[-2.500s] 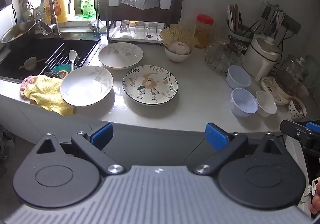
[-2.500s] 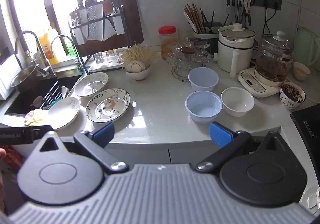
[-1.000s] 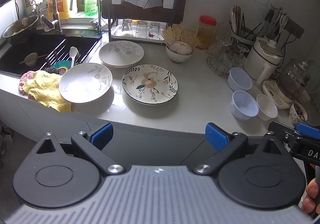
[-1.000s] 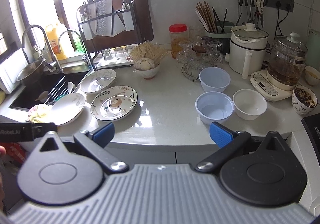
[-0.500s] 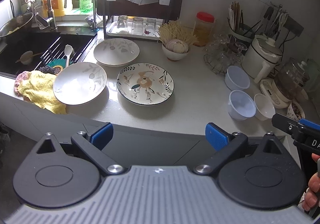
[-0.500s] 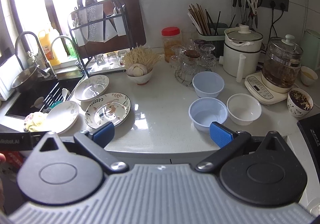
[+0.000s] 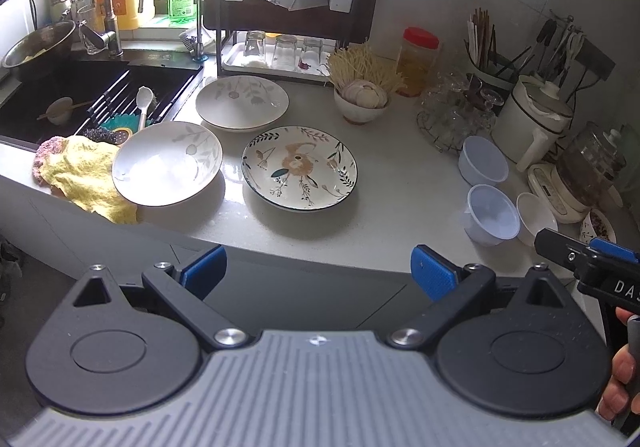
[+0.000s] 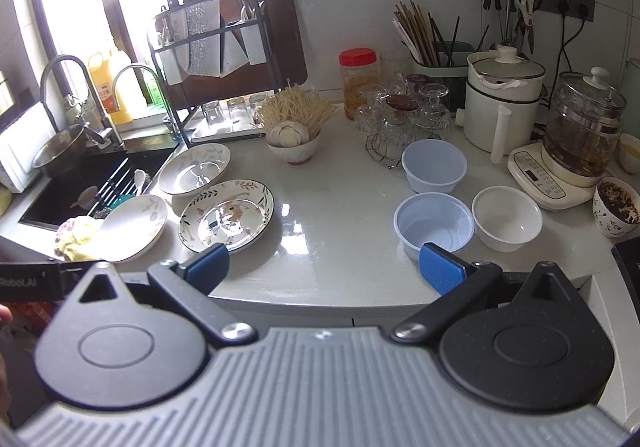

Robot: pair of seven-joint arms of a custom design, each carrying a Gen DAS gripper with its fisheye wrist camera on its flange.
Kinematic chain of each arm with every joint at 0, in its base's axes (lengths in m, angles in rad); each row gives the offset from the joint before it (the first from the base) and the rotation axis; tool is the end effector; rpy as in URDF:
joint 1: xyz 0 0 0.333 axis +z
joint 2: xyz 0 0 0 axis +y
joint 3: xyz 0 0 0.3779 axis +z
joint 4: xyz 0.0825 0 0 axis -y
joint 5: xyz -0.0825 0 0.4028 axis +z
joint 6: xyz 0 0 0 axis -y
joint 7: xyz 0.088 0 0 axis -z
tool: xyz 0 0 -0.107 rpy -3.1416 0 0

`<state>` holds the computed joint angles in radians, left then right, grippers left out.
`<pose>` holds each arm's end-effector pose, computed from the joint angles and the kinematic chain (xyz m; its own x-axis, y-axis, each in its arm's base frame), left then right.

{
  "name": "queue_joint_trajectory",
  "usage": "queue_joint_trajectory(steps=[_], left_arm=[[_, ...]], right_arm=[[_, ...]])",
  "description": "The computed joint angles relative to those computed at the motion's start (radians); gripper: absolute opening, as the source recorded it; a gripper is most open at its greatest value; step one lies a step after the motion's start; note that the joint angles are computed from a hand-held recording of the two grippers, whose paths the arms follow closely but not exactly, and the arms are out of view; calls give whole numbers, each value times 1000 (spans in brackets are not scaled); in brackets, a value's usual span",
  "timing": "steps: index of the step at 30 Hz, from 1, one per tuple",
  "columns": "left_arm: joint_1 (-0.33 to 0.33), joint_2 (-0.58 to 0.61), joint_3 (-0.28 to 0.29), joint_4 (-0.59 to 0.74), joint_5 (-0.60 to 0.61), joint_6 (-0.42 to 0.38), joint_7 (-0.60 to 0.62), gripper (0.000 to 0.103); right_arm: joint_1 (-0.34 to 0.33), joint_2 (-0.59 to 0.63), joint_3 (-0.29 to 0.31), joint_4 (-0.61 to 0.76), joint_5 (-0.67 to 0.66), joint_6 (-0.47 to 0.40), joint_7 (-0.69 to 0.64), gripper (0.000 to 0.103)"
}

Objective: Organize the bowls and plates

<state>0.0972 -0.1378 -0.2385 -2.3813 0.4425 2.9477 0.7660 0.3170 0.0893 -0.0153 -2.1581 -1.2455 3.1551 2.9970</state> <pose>0.5195 -0.1066 0.4996 0.1898 -0.9703 0.1496 -0.7227 -0.2413 -0.6477 0.5304 0.2541 0.4701 0.1949 -0.9697 -0.1471 -0.6398 -0.0120 -0.7685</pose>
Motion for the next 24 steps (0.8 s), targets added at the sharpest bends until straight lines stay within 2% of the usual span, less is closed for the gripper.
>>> queue_joint_trajectory(steps=[6,11,19,21,24], left_arm=[[-21,26,33,25,-61,-18,81,100],[-30,56,51,45,-57,-18,104,100],[-46,70,70,43,-53,-12,89,100],[-44,70,70,40,-39,-6,72,100],[-41,71,71,31,-23,17,52,100]], right_arm=[[6,17,8,6,106,-21,-76,103],[27,36,-6,20,146,-32,-114,103],[42,51,-11,9,295,-25,-256,103],[52,51,-23,9,301,-15,-263,103],[97,56,-80,22,207,3,-176,103]])
